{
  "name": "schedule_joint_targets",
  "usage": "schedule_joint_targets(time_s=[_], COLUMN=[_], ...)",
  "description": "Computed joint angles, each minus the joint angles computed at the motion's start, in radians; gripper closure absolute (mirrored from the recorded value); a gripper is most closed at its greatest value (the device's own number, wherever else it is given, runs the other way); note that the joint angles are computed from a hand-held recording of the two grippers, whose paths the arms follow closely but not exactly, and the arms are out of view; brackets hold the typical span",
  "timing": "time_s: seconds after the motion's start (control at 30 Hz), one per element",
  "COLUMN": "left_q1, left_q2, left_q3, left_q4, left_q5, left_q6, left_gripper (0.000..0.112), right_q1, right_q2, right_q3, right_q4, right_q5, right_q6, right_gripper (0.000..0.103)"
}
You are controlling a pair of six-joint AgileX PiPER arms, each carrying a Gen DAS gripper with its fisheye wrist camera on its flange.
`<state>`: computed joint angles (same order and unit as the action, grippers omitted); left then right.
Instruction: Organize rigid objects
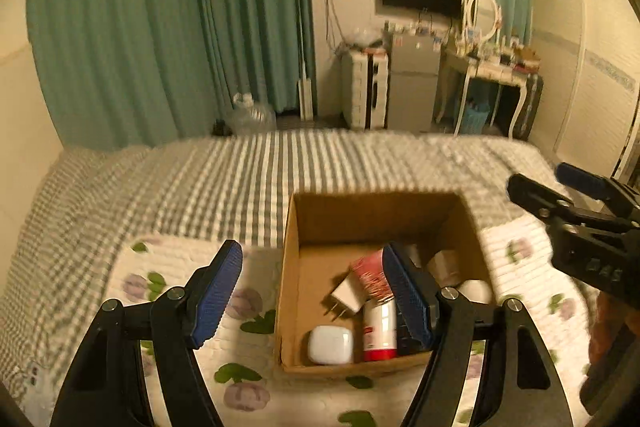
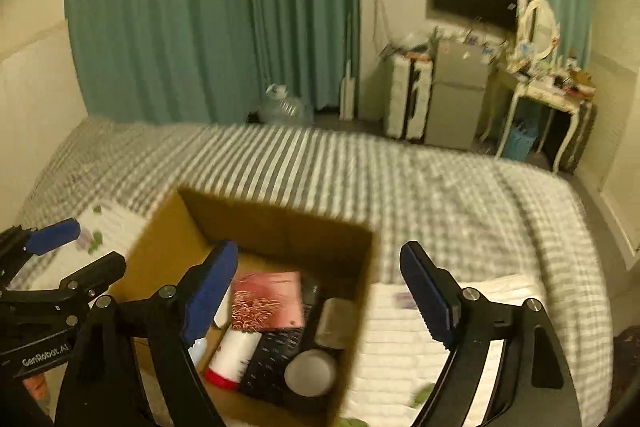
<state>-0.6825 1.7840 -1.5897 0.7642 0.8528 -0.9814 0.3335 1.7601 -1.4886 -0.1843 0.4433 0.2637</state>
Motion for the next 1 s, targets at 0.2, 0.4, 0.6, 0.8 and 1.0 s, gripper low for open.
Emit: schedule_joint_targets(time_s=[0.2, 0.4, 0.6, 0.8, 1.0], left_q1=[-0.213, -0.362, -0.427, -0.434, -0.386], left_q2=[-0.149, -0.230, -0.287, -0.311, -0.292], left_q3=[-0.007, 0.016, 0.155, 0.299, 0.449], left_q4=[0.198, 0.301, 0.405, 0.480, 0.524], left_q5=[0.183, 0.294, 0.321, 0.300, 0.219], left_q6=[-0.098, -0.164, -0.309, -0.455, -0.608], left_gripper=[0.037, 0.037, 0.037, 0.037, 0.037], right_q1=[0.043, 0.208, 0.361, 0.374, 0.300], right_q2=[-0.359, -0.602, -0.681, -0.659, -0.613], right_q3=[0.135, 0.210, 0.293, 0.390, 0.519], right_q4=[-0.175, -0.478, -0.657, -0.731, -0.826], right_q5=[0.109, 0.260, 0.366, 0.320, 0.169], right_q6=[0.109, 0.309, 0.523, 0.657, 0.847], right_gripper=[0.007, 0.000, 0.000, 0.000, 0.000])
